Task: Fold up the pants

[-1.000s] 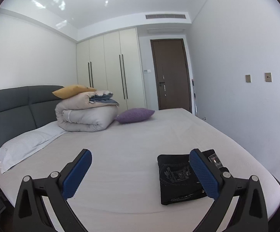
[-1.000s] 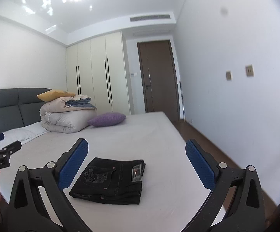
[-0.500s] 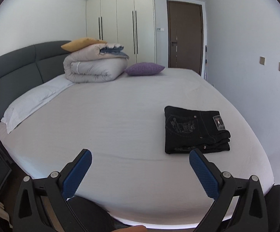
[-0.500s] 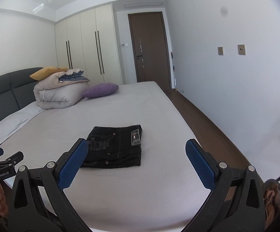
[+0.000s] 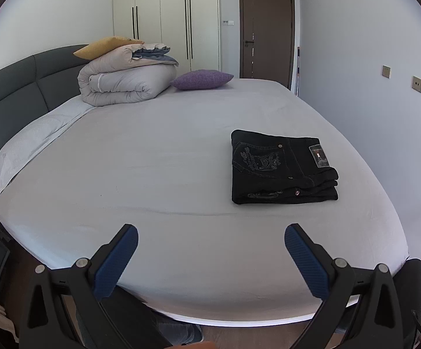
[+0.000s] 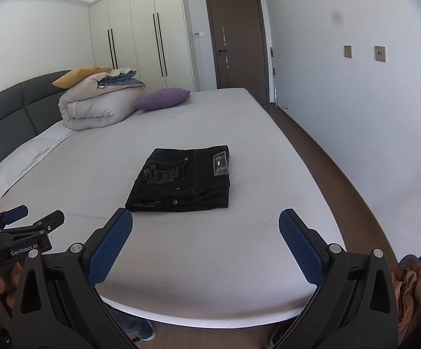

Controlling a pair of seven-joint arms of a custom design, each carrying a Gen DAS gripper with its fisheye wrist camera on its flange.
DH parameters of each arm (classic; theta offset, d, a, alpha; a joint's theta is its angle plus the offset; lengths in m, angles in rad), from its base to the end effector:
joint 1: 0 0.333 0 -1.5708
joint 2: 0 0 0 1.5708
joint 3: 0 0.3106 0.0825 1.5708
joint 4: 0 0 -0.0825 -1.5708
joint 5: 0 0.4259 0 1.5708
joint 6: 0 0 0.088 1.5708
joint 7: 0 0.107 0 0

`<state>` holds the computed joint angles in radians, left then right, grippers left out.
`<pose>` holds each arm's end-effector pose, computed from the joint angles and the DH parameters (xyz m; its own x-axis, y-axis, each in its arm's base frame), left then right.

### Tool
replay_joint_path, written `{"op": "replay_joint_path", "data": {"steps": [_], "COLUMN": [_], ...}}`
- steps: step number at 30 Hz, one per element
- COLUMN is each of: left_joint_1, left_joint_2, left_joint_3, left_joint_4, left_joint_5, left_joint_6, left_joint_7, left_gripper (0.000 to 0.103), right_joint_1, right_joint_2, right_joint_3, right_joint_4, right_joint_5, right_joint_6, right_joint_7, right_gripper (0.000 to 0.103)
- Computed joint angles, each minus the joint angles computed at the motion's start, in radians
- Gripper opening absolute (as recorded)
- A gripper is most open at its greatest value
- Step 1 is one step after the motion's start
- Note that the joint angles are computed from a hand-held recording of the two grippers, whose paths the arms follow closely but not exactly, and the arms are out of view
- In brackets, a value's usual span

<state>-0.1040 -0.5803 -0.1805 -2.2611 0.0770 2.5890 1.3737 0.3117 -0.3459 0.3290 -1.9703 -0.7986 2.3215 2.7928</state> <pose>0.4480 -0.1531 0.6714 -0.1420 -0.9897 -0.0198 -0.6042 0.1025 -0.7902 0.4276 0.3382 0.6827 -0.1544 -0.9851 -0.0760 -0.4817 0.1422 -0.8647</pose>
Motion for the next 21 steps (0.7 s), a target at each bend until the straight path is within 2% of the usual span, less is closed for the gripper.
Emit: {"op": "replay_joint_path", "data": {"steps": [21], "left_joint_1": [0.005], "left_joint_2": [0.009], "left_joint_3": [-0.014], "left_joint_4": [-0.013], "left_joint_5": [0.030], "left_joint_6": [-0.010], "left_joint_7": [-0.029], "left_gripper": [0.103], "right_joint_1": [0.019], "right_joint_2": [0.049], "right_joint_3": [-0.047], "right_joint_4": [0.003], "right_joint_5": [0.130], "right_joint_6": [0.033], "right_joint_7": [-0.097], "right_gripper": [0.103]}}
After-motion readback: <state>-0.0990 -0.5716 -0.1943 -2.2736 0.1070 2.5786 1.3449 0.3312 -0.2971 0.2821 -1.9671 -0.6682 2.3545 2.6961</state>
